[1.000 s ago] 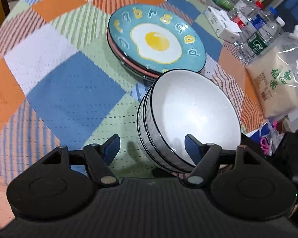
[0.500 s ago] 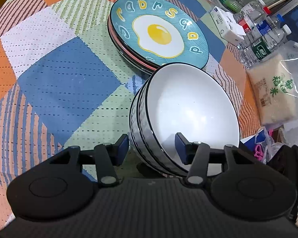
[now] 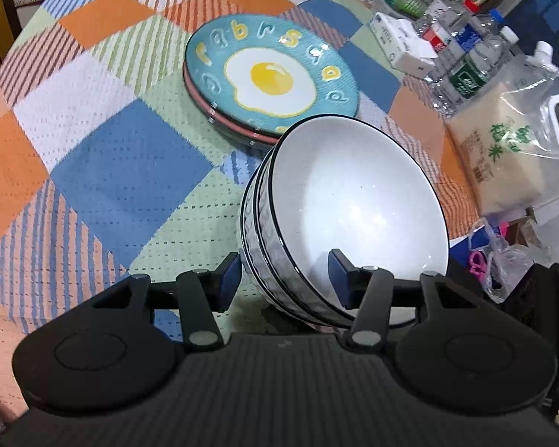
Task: Organize plates and bowls
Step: 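Lift the bowl stack with both tools and lower it onto the plate stack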
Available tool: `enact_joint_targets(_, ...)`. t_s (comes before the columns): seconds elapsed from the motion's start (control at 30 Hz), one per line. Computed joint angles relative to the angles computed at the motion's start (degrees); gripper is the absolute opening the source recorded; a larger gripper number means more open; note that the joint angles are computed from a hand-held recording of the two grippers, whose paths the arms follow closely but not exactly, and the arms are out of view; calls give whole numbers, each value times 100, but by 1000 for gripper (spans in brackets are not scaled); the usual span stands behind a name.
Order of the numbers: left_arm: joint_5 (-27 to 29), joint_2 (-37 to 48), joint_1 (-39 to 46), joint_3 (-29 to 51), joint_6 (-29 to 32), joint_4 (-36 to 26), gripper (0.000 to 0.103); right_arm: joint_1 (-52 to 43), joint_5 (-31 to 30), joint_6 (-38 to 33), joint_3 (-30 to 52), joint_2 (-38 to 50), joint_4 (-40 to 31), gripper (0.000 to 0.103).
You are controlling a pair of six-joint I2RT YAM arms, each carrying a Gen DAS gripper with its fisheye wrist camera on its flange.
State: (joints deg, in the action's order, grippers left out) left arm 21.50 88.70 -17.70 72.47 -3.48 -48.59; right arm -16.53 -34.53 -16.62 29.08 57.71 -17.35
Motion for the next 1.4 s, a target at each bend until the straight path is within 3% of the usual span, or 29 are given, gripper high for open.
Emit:
enact_joint_targets(0.27, -94, 57, -67, 949, 81, -678, 49, -71, -96, -153, 554, -33, -283, 92)
enact_joint_targets(0.63, -131, 801, 19, 2453, -19, -1061, 49, 32, -59, -162, 1641, 954, -26, 92)
enact_joint_targets(1.07, -86, 2105, 140, 3655, -143, -862, 49, 175, 92, -575, 2760, 2509, 129, 91)
enact_joint_targets(1.4, -196, 2900, 76, 3873, -269, -250, 49, 259, 372, -794, 3269, 3521, 289, 91)
